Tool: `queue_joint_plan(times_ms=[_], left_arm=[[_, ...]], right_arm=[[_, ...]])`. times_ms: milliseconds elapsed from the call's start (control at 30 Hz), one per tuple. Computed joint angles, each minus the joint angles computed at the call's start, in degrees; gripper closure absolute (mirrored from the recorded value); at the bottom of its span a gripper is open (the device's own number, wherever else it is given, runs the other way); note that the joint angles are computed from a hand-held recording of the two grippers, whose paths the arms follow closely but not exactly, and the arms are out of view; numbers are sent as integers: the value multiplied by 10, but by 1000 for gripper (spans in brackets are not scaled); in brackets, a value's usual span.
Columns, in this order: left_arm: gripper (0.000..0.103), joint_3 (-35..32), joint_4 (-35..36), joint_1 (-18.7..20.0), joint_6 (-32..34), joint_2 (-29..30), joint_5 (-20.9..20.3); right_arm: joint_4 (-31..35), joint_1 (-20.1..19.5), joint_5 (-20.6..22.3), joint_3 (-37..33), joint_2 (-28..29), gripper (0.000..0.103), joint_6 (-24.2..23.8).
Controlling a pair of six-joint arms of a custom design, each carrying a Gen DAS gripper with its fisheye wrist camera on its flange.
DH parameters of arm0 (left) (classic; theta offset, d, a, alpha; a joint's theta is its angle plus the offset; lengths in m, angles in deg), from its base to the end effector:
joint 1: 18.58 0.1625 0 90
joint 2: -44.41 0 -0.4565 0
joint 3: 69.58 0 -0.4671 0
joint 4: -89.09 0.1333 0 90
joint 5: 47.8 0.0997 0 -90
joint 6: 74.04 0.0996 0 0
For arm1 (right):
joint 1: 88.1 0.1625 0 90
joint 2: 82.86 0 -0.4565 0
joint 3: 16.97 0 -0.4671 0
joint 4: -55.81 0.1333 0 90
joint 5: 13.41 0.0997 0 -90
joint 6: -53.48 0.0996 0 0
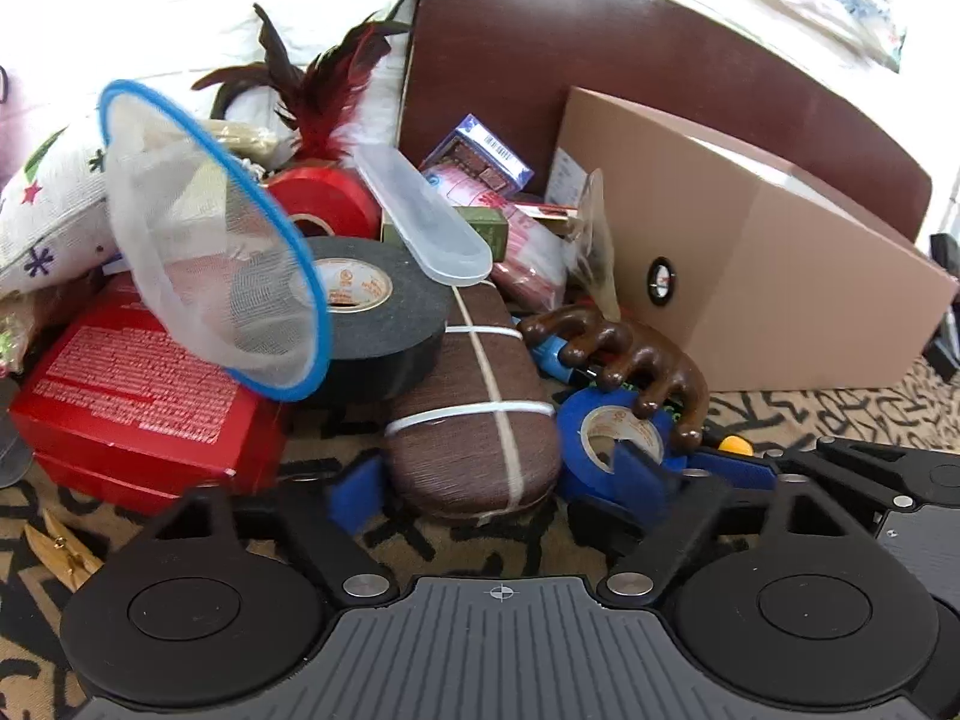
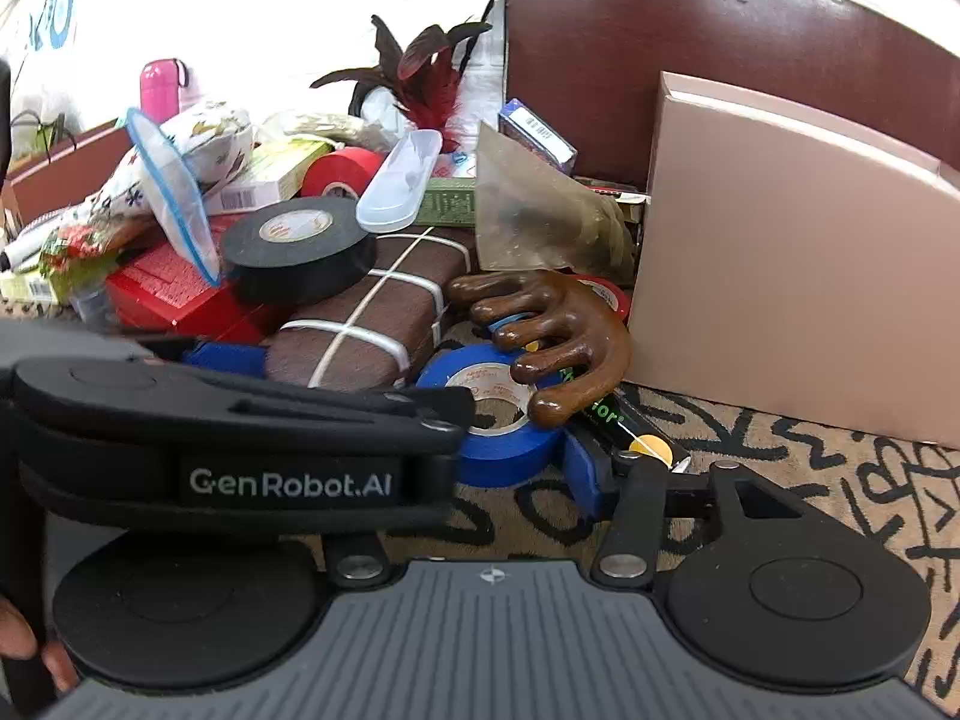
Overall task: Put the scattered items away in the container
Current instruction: 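Grasp the blue tape roll with the right tool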
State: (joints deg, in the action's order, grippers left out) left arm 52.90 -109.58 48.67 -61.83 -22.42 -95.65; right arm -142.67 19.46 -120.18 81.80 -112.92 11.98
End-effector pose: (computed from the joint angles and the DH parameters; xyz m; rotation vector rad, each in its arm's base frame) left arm -0.0328 -0.5958 0.2318 0.2617 2.2623 -1.1900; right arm 0.3116 -0.6381 -0.0536 1.1587 -2.3262 0.8389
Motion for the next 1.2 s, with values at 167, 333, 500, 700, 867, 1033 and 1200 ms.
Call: queue_joint_plan(times_ms=[167, 333, 500, 700, 867, 1033, 1200], left_arm=[[44, 14, 11, -1, 6, -16, 5], [16, 11, 1, -9, 11, -6, 23], [10, -2, -27, -4, -11, 8, 30], [0, -4, -40, -1, 11, 17, 20], [0, -8, -53, 8, -15, 17, 0], [1, -7, -54, 10, -14, 15, -4], [1, -13, -44, -1, 1, 25, 33]], right_arm=[[-14, -3, 2, 43, -27, 103, 23], [-20, -11, 17, 73, -49, 100, 41], [-25, -5, 6, 59, -35, 33, 16], [-9, -1, -4, 21, -12, 32, -8], [19, -5, 2, -20, 6, 31, -5], [-10, 1, -5, -26, 19, 41, -42], [-19, -6, -25, 19, -18, 42, 16]])
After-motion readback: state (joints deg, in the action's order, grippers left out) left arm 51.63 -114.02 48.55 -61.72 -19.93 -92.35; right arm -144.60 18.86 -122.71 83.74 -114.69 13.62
